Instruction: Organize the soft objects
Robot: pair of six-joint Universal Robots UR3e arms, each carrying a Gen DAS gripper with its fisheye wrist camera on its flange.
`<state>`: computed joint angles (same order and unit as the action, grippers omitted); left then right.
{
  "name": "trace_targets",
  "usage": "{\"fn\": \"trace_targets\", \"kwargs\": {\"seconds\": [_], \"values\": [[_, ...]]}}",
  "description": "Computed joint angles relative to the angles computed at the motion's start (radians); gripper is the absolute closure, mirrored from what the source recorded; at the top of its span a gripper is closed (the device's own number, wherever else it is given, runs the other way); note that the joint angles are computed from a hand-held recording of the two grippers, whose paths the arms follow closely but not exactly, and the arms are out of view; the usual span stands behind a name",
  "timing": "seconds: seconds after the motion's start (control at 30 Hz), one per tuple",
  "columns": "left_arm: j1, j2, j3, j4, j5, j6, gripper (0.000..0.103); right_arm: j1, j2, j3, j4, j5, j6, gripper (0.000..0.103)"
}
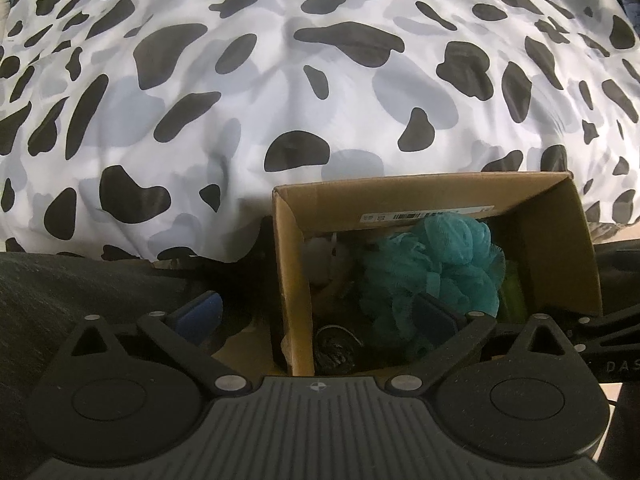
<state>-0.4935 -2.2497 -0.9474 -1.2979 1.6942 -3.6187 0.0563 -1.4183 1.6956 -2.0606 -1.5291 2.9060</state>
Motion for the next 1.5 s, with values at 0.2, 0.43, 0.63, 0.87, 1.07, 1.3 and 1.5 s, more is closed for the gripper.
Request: {"fn": "trace_targets", "kwargs": {"seconds": [0.2,0.43,0.63,0.87,1.07,1.3,1.5], "values": [[0.000,-0.002,0.006,-0.006,-0.004,0.005,0.000,-0.003,0.000,-0.001,-0.008,0.005,0.001,0.000],[0.003,-0.002,0.009,-0.008,-0.012,0.004,0.000,0.005,0.003,-0.002,-0.011,0.000,0.003,0.000],[0.003,-0.006,0.016,-0.018,-0.012,0.004,0.000,0.004,0.002,0.001,-0.013,0.000,-0.005,0.000],[0.002,-0.006,0.014,-0.018,-0.012,0.005,0.000,0.004,0.002,0.000,-0.012,0.000,-0.006,0.000],[0.003,-0.008,0.015,-0.019,-0.013,0.005,0.000,0.004,0.002,0.001,-0.013,0.000,-0.006,0.000],[0.003,-0.010,0.019,-0.023,-0.011,0.007,0.000,0.004,0.002,0.002,-0.014,0.000,-0.006,0.000],[0.002,-0.009,0.018,-0.023,-0.012,0.007,0.000,0.006,0.004,0.001,-0.015,-0.001,-0.005,0.000]]}}
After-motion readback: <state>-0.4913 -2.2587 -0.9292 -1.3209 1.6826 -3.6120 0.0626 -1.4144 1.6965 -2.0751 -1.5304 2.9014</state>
